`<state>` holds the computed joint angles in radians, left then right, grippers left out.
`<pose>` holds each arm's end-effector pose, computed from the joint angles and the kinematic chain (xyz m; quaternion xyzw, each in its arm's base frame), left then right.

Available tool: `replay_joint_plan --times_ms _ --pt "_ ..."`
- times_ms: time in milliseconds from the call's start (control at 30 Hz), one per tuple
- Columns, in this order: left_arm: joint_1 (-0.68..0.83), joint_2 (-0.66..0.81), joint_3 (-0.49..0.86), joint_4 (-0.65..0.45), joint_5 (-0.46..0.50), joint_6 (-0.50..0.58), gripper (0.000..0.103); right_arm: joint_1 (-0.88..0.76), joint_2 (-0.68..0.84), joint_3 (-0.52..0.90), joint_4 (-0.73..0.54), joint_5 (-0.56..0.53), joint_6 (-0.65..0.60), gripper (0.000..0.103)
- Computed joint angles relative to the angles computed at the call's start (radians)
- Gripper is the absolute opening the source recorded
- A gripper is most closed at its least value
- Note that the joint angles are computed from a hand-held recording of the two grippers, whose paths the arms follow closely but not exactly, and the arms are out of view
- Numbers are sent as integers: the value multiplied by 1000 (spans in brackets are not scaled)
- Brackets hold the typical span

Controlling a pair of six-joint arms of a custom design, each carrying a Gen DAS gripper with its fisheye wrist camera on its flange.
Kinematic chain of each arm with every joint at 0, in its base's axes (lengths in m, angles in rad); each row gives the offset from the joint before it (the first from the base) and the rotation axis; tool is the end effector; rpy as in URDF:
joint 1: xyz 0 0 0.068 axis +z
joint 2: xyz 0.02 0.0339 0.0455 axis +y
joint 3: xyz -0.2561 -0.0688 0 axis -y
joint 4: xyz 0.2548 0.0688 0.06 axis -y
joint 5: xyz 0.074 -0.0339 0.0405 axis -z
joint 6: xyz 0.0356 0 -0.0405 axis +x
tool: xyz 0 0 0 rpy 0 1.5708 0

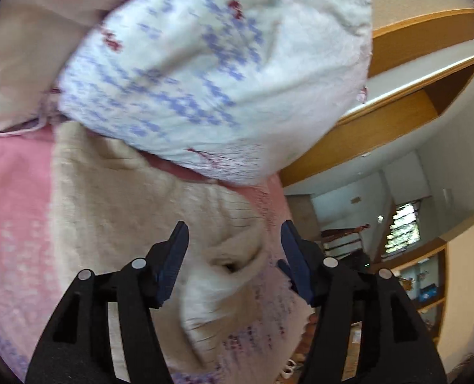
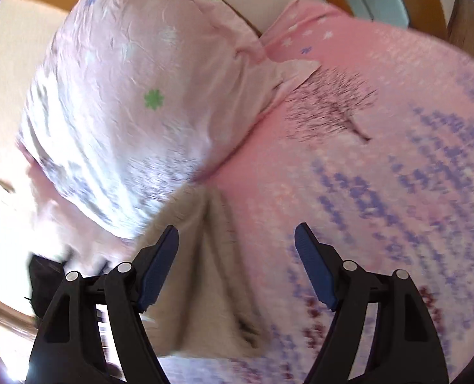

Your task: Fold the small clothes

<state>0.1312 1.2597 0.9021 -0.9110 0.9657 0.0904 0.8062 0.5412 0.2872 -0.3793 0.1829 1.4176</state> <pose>0.2312 0.0010 0.2343 0.0520 0.8768 -0.4415 0.1833 0.1086 0.1038 0.1750 0.3067 0.8348 0.3672 0.2723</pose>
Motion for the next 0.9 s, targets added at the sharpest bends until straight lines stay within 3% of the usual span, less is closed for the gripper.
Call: replay_joint_plan --times_ms 67,200,333,433,500,633,733,900 --pt "91 -20 -31 -26 -49 41 59 -45 76 15 108 -69 -34 69" --pt "209 12 -58 -137 15 182 59 -56 276 121 209 -121 -105 69" --pt "40 -136 -126 -68 18 112 59 -20 345 166 224 -109 -109 69" --pt "-126 -115 -155 51 17 -34 59 -14 313 153 200 -101 -93 69" --pt "-213 -98 -156 26 103 -22 64 -27 259 123 177 -99 -72 69" --pt "-341 -198 -149 -69 91 148 65 -70 130 54 133 -124 -24 69" --pt "-226 -176 -146 -142 74 219 66 -116 119 24 161 -198 -19 69" --pt "208 -62 -102 -304 28 419 66 -138 292 64 253 -280 -68 68"
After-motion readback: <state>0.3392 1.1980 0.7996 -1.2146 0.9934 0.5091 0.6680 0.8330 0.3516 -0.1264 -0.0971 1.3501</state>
